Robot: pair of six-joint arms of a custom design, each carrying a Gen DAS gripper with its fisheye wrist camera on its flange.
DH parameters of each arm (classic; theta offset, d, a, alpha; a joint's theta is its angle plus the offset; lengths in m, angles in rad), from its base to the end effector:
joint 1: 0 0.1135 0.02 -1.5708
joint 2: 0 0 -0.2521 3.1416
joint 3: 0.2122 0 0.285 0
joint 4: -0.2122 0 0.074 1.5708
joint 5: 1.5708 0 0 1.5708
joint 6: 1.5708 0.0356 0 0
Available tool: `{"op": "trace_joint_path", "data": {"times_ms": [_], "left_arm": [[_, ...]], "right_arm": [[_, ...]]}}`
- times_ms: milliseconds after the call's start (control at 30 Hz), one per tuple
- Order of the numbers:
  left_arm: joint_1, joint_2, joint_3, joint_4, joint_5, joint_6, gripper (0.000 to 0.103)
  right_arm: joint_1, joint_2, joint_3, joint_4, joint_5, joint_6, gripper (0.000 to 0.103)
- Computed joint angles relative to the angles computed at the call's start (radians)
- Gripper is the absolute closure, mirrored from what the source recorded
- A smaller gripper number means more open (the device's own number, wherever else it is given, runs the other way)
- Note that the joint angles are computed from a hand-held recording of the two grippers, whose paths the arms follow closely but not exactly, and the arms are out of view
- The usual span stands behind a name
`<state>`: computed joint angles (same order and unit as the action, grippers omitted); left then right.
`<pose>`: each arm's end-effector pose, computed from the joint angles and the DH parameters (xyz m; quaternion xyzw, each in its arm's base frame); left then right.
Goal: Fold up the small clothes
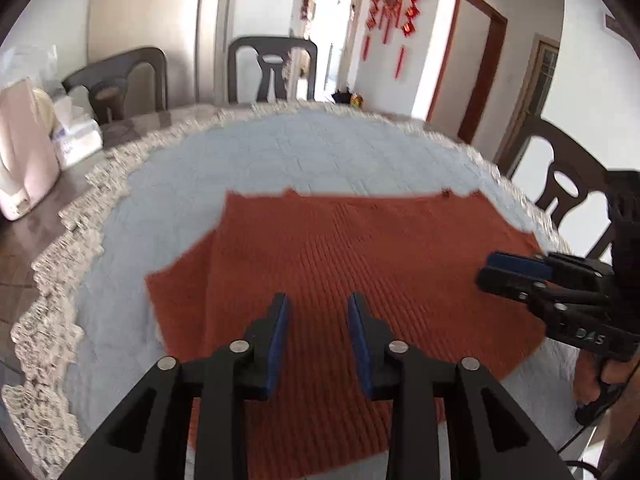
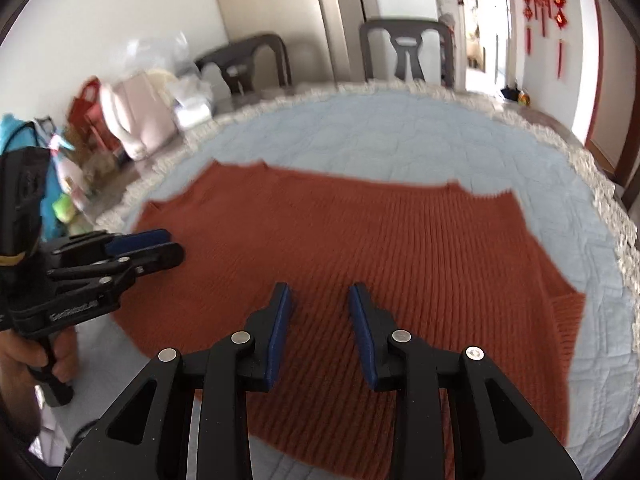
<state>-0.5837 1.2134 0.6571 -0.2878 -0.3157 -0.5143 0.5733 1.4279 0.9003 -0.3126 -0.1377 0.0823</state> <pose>0.2328 -0.1405 0.1729 -0.0238 0.9245 -0.0578 0.3761 0.2729 0.1820 0.1932 -0.2503 0.8979 0.1756 0.3167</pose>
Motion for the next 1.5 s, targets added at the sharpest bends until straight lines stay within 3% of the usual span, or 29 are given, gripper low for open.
{"op": "trace_joint_path", "data": {"times_ms": [200,367,567,833,1033,1233,1500], "left_arm": [[-0.007,-0.018,0.000,-0.013,0.001,-0.007,0.068],[-0.011,0.012,0.003,-0.001,-0.007,-0.016,0.067],[-0.005,-0.034,-0.016,-0.008,-0.003,-0.025,0.067],[-0.015,-0.158,-0.058,-0.068,-0.106,-0.062,0.062],[0.002,-0.140,-0.054,-0.090,-0.092,-0.081,0.062],[-0.007,-0.195,-0.076,-0.128,-0.140,-0.100,0.060],[0.022,-0.181,-0.097,-0.119,-0.119,-0.110,0.059]], "right_arm": [[0.026,-0.057,-0.018,0.002,0.018,0.006,0.079],[0.063,0.021,0.021,0.004,0.053,-0.001,0.079],[0.074,-0.003,0.011,0.007,0.062,0.000,0.079],[0.082,-0.073,-0.058,0.014,0.067,-0.009,0.079],[0.083,-0.096,-0.062,-0.001,0.099,-0.013,0.079],[0.027,-0.173,-0.109,-0.015,0.114,-0.012,0.079],[-0.109,-0.187,-0.132,-0.043,0.150,0.034,0.079]]}}
